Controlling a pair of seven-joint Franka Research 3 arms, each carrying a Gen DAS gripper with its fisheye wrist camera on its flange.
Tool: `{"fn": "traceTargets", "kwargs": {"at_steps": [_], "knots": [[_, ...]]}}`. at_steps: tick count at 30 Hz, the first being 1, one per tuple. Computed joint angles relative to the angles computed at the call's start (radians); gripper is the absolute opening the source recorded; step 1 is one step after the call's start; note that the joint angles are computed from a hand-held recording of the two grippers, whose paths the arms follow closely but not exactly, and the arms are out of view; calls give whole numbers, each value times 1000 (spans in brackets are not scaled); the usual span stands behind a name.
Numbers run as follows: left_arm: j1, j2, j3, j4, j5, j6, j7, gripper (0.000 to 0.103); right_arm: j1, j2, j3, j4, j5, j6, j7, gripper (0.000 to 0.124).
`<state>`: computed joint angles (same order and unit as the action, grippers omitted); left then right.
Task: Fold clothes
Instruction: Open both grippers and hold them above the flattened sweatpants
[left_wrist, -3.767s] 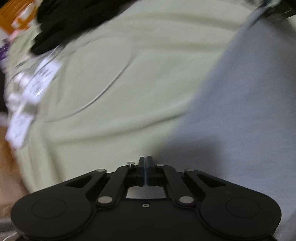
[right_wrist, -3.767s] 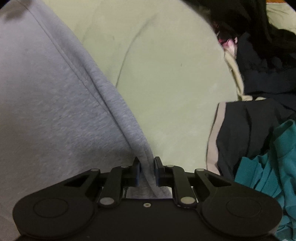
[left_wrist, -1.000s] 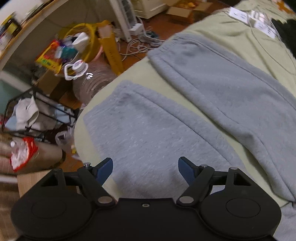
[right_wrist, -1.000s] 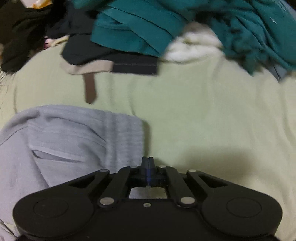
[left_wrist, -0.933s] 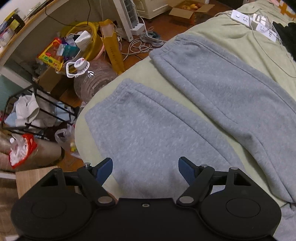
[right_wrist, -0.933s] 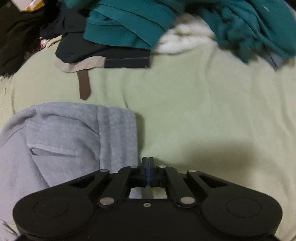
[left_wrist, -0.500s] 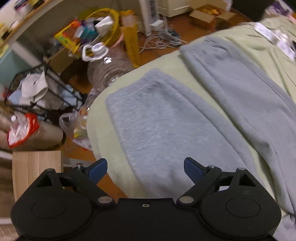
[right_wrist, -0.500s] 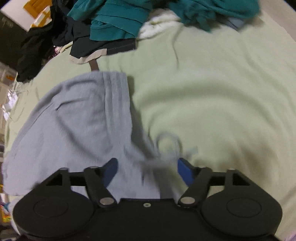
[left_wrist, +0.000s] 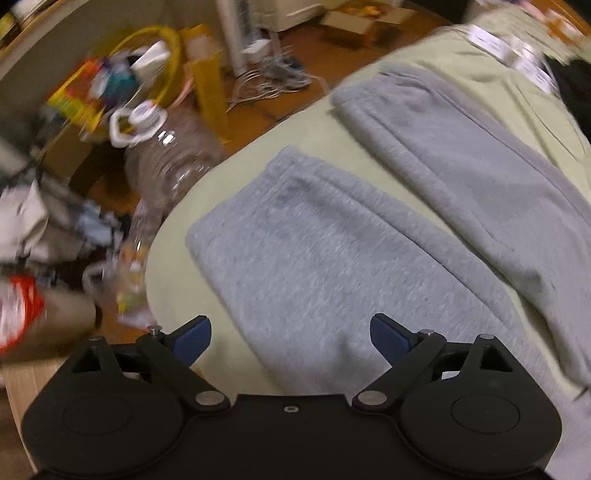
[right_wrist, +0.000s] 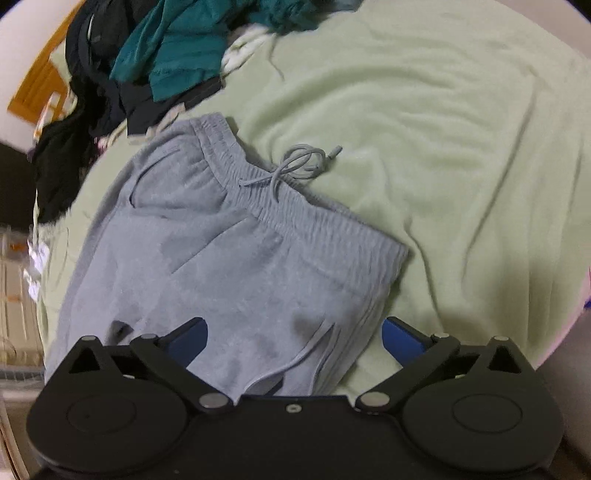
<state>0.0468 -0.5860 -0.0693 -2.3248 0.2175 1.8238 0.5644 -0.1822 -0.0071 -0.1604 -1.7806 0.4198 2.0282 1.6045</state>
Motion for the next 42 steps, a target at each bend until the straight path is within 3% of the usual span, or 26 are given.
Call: {"fn": "traceTargets", "kwargs": {"at_steps": [3, 7, 12, 15, 25, 29, 32, 38, 42], "knots": [[-8, -9, 21, -20, -3, 34, 57, 96, 7, -55, 7, -70, -24, 29, 64, 102], [-21, -2, 32, -22, -10, 29, 162, 96, 26, -156, 34, -183, -150, 148, 118, 102], [-22, -16, 35, -36, -18, 31, 245, 96, 35, -209, 43, -231, -182, 185, 176, 102], [-15, -15, 28, -42, -12, 18, 268, 96, 40, -195, 41, -214, -194, 165, 192, 102], [18, -73, 18, -135, -63, 66, 111, 96, 48, -95, 30, -129, -221, 76, 163, 97], [32, -104, 39, -191, -111, 147, 14, 96, 43, -100, 21, -155, -177, 103, 171, 96], [41, -122, 61, -222, -131, 200, -8, 86, 37, -112, 16, -182, -156, 117, 169, 90], [73, -117, 54, -233, -107, 199, -51, 80, 30, -126, 16, -227, -149, 137, 174, 81], [84, -106, 44, -236, -85, 214, -84, 69, 29, -134, 7, -256, -79, 166, 165, 74]]}}
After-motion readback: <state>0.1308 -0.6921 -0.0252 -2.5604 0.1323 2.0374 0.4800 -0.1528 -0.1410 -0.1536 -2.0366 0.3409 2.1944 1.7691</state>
